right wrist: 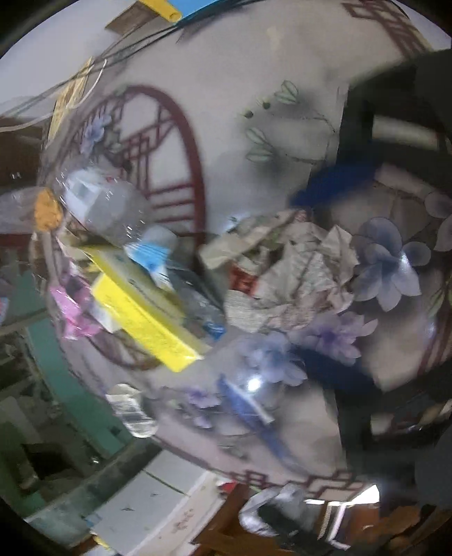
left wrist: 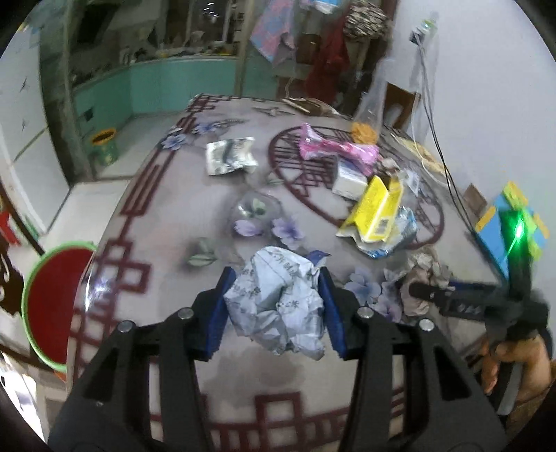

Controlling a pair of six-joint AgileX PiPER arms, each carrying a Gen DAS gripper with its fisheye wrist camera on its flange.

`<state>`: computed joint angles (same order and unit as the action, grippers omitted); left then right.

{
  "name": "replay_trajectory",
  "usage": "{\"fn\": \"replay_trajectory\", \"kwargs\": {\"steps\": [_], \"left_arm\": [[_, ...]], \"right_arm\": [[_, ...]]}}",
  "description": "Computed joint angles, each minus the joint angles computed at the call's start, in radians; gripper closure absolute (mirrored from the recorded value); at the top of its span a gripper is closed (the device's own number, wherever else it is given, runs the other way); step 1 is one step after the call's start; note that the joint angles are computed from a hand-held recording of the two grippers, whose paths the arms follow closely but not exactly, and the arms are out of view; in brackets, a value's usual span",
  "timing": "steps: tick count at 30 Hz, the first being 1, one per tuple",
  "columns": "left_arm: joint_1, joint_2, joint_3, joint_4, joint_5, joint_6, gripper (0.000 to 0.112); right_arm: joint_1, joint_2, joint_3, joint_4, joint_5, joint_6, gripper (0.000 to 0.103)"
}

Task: Collect trash
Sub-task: 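Grasp the white crumpled paper with the left tool while the right tool grasps the newspaper wad, then carry both paper wads toward the red bucket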

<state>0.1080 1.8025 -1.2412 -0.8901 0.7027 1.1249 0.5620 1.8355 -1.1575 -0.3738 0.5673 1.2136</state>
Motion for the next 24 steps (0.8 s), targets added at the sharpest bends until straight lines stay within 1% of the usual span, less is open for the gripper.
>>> {"fn": "replay_trajectory", "kwargs": {"steps": [1, 2, 4, 5, 6, 7, 8, 10, 11, 12, 14, 15, 17, 20, 24], "left_arm": [[0.011, -0.001, -0.005, 0.002, -0.001, -0.012, 0.066], [0.025, -0.006, -0.007, -0.002, -0.008, -0.016, 0.066], [0.053, -0.006, -0.011, -0.033, 0.011, -0.011, 0.066], [0.059, 0.004, -0.023, -0.039, 0.033, -0.015, 0.066], [0.053, 0.011, -0.028, -0.023, 0.030, -0.018, 0.066], [0.041, 0.012, -0.025, 0.006, 0.005, -0.023, 0.066], [0.037, 0.016, -0.028, 0.022, -0.002, -0.034, 0.066], [0.045, 0.033, -0.049, 0.021, 0.030, -0.059, 0.066], [0.053, 0.042, -0.062, 0.017, 0.055, -0.071, 0.066], [0.057, 0.041, -0.064, 0.016, 0.061, -0.071, 0.066], [0.052, 0.027, -0.049, 0.012, 0.037, -0.055, 0.066], [0.050, 0.021, -0.041, 0.006, 0.028, -0.044, 0.066], [0.044, 0.016, -0.033, 0.007, 0.021, -0.031, 0.066], [0.036, 0.013, -0.026, 0.018, 0.014, -0.027, 0.066], [0.035, 0.015, -0.025, 0.015, 0.014, -0.031, 0.066]], "right_arm": [[-0.006, -0.008, 0.010, 0.020, -0.022, -0.026, 0.060], [-0.010, -0.020, 0.020, 0.033, -0.038, -0.038, 0.062], [-0.004, -0.048, 0.051, 0.008, -0.095, -0.024, 0.063], [0.007, -0.057, 0.055, -0.035, -0.112, 0.010, 0.063], [0.010, -0.056, 0.049, -0.053, -0.111, 0.018, 0.063], [0.011, -0.050, 0.039, -0.062, -0.110, 0.021, 0.063], [0.011, -0.049, 0.039, -0.075, -0.123, 0.035, 0.063], [0.015, -0.052, 0.045, -0.115, -0.140, 0.074, 0.063], [0.019, -0.050, 0.042, -0.121, -0.137, 0.072, 0.063], [0.021, -0.046, 0.037, -0.121, -0.133, 0.061, 0.063], [0.029, -0.046, 0.033, -0.148, -0.125, 0.073, 0.063], [0.029, -0.050, 0.040, -0.161, -0.136, 0.091, 0.063], [0.024, -0.063, 0.063, -0.197, -0.179, 0.136, 0.063], [0.037, -0.068, 0.063, -0.271, -0.178, 0.194, 0.062], [0.053, -0.075, 0.062, -0.323, -0.194, 0.225, 0.062]]}}
